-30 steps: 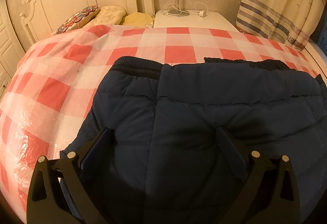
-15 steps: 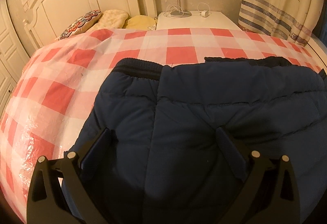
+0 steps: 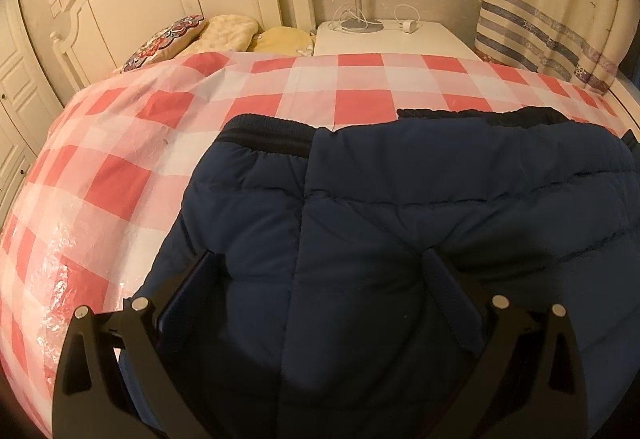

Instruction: Fold large clothes

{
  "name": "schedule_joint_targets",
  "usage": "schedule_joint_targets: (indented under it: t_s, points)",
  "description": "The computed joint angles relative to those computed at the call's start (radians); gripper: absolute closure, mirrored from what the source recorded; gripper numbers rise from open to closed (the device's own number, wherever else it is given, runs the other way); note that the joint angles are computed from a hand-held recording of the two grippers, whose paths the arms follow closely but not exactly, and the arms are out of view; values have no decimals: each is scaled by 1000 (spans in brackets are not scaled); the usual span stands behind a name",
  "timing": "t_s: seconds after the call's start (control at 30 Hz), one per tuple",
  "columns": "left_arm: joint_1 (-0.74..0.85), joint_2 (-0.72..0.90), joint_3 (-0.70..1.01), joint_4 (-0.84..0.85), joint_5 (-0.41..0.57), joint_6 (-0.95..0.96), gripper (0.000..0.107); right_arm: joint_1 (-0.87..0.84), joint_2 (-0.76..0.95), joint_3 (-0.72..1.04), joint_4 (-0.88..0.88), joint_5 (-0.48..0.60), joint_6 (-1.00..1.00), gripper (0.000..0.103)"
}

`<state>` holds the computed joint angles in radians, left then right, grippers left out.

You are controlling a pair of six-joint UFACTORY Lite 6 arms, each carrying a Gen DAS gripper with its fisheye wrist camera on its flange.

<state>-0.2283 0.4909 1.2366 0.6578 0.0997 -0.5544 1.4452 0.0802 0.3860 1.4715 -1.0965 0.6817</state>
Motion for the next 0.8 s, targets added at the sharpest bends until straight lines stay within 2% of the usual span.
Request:
schedule_joint_targets:
  t_s: [0.03, 0.1, 0.17, 0.23, 0.3, 0.37, 0.47, 0.53, 0.63, 0.67, 0.73, 0.8]
  points:
    - [0, 2, 1, 39, -1, -38, 6, 22, 1, -7, 21, -18, 22, 54]
    - [-4, -3, -6, 123, -1, -123, 6, 61, 4, -28, 34, -61, 64, 59]
    - [-5, -7, -12, 169, -2, -167, 6, 87, 4, -22, 61, -87, 42, 60]
    - [-14, -25, -35, 334, 1, -325, 6, 112, -1, -11, 100, -104, 0, 63]
    - [-22, -55, -71, 413, -2, -389, 6, 179, 8, -6, 158, -153, 1, 66]
    - [-32, -98, -119, 416, -8, -368, 6, 290, 31, -12, 228, -218, 78, 69]
    - [-87, -228, -233, 583, 17, -546, 7, 454, 52, -9, 346, -289, 129, 70]
    - [-131, -309, -286, 586, -9, -582, 7, 545, 57, 11, 428, -325, 100, 70]
    - [-284, -322, -233, 497, 81, -573, 6, 601, 39, 57, 507, -361, -30, 70]
    - [-350, -278, -174, 521, 152, -624, 6, 611, 35, 60, 515, -372, -38, 70]
    - [-432, -153, -39, 503, 270, -639, 6, 623, 25, 72, 533, -392, -76, 70]
    - [-475, 44, 152, 371, 379, -504, 6, 610, 8, 79, 531, -395, -124, 70]
